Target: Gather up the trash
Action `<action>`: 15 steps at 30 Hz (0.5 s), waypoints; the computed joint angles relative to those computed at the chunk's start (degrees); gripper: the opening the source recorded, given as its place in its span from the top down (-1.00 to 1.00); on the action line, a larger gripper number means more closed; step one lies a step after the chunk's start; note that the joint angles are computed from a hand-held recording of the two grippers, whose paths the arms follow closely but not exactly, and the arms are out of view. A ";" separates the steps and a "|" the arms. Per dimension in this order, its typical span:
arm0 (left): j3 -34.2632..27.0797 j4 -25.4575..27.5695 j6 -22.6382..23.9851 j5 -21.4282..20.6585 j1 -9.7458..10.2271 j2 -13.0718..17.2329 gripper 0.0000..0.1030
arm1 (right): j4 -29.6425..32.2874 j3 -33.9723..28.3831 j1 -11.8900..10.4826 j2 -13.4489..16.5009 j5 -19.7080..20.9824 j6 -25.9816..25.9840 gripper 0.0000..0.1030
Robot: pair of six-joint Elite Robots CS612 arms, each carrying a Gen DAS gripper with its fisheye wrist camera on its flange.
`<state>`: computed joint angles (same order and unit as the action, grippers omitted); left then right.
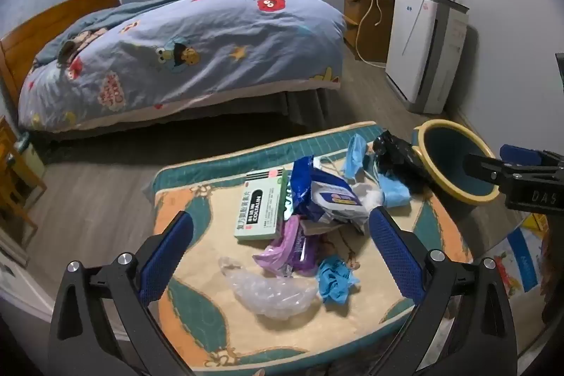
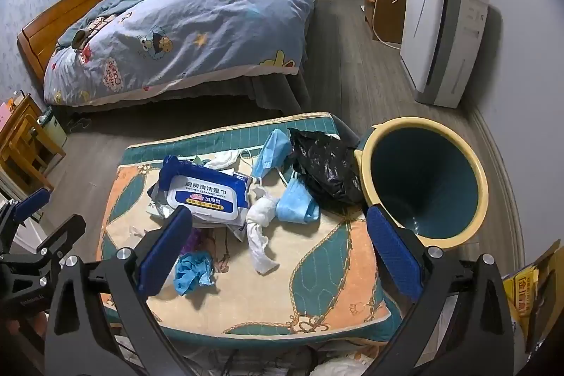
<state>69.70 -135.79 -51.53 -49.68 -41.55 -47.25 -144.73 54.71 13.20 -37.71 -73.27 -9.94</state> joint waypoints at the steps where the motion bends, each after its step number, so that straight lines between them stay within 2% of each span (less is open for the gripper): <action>1: 0.23 -0.80 -0.37 -0.80 0.12 -0.10 -0.91 | -0.12 0.02 0.01 0.00 -0.11 -0.02 -0.89; 15: 0.26 -0.71 -0.83 -0.60 0.07 -0.16 -0.91 | 0.14 0.05 -0.08 -0.02 0.21 0.02 -0.89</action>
